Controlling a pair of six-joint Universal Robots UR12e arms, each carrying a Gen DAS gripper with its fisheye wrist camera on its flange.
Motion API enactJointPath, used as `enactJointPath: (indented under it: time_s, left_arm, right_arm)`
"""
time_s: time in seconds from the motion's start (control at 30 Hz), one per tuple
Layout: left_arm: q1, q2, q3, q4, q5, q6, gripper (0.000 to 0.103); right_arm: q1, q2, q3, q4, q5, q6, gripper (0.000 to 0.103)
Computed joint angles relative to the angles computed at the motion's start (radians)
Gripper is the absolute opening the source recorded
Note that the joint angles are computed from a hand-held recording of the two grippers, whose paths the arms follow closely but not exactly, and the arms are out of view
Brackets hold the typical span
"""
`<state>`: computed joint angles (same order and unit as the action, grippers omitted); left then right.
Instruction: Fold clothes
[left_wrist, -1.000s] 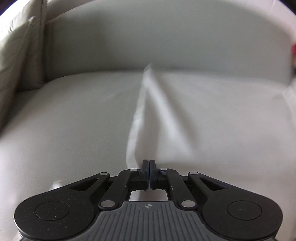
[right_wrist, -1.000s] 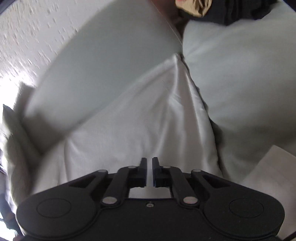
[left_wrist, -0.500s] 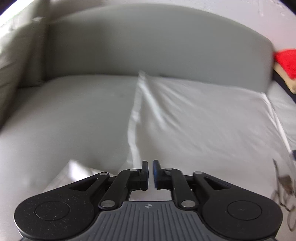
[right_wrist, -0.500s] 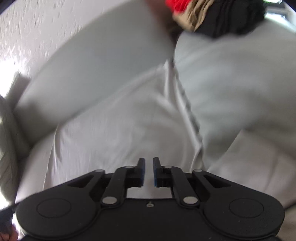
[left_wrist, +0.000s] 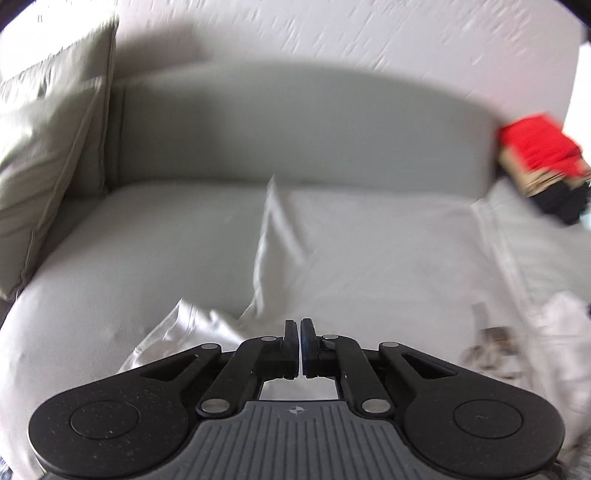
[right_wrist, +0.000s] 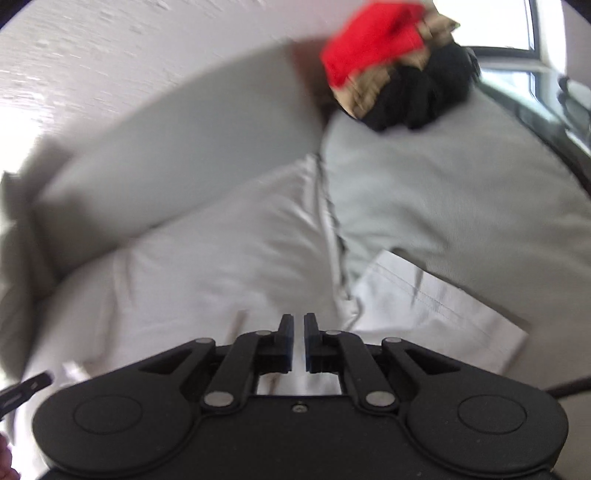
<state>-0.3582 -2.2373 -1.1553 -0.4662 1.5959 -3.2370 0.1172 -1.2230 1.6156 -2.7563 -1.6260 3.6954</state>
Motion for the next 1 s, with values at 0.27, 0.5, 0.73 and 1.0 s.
enactJointPath:
  time_s: [0.27,0.5,0.73,1.0]
  left_arm:
    - [-0.022,0.102,-0.129,0.025,-0.061,0.011,0.012]
    - [-0.058,0.048,-0.090,-0.192,0.009,-0.052,0.012]
    - [-0.089,-0.029,-0.015,-0.177,0.082,-0.009,0.013]
    - [-0.103,0.039,-0.107,-0.219,0.092,0.051,0.013]
  right_arm:
    - [0.009,-0.085,0.088,-0.063,0.080,-0.016,0.019]
    - [0.016,-0.023,0.071,0.082,0.104,-0.003,0.023]
    - [0.033,0.081,0.000,0.096,-0.026,-0.043,0.023]
    - [0.042,0.012,0.049,0.242,-0.041,-0.085,0.024]
